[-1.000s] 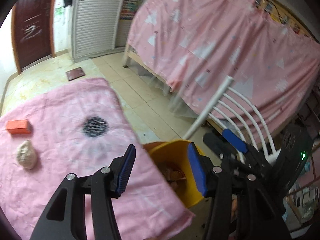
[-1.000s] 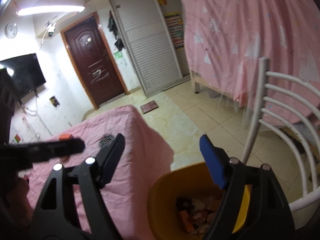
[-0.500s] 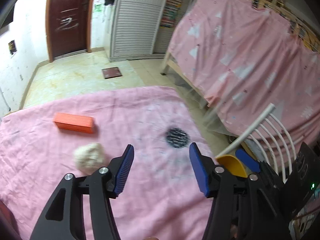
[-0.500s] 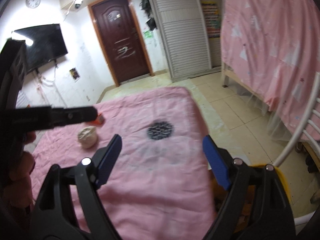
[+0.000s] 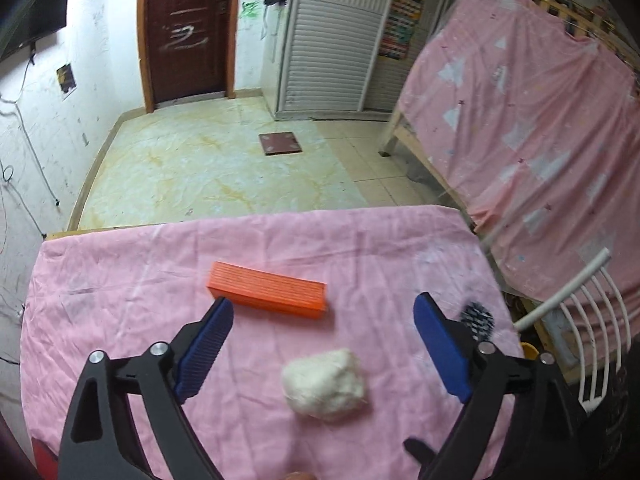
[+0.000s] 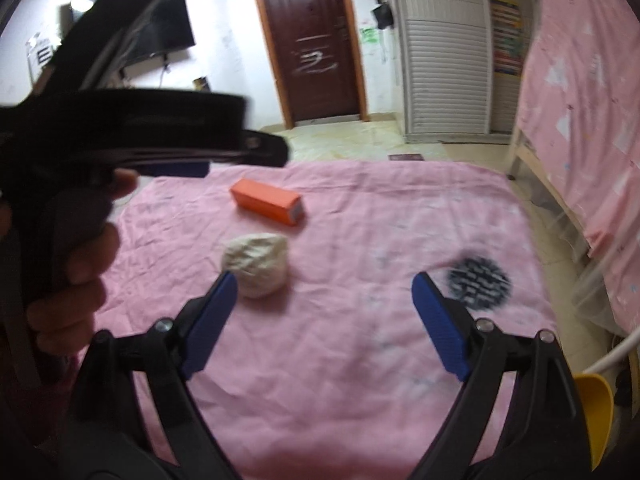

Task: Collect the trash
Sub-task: 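Move both tools back over the paper ball and orange box, then grasp the white crumpled paper ball with the right gripper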

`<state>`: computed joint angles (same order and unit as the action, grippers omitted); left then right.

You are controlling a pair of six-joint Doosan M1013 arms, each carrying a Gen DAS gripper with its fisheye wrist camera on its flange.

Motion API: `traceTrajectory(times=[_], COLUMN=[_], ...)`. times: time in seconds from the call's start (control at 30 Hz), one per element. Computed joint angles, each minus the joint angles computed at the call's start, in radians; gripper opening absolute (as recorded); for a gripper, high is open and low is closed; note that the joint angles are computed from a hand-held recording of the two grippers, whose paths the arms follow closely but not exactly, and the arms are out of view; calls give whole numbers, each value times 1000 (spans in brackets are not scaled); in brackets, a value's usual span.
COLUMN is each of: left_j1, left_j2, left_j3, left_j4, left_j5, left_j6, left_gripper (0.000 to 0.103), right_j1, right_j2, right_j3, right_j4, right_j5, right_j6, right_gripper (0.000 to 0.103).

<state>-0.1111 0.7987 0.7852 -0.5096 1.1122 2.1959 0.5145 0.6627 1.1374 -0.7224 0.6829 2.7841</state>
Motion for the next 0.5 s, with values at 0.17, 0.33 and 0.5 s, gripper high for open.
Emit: traceTrajectory(times=[0.17, 0.33, 0.5], left_j1=[-1, -10, -24], left_j2=[57, 89, 109], left_j3=[-86, -128, -145], left_j4=[41, 82, 131], left_j5=[37, 48, 45], left_j6=[-45, -46, -26], left_gripper=[92, 94, 94], right_j1=[-6, -12, -20], right_j2=[41, 75, 93], right_j3=[-70, -127, -154], right_j4=[101, 168, 219], right_j5=[2, 10, 18], right_j6=[-139, -231, -282], right_gripper=[88, 88, 88])
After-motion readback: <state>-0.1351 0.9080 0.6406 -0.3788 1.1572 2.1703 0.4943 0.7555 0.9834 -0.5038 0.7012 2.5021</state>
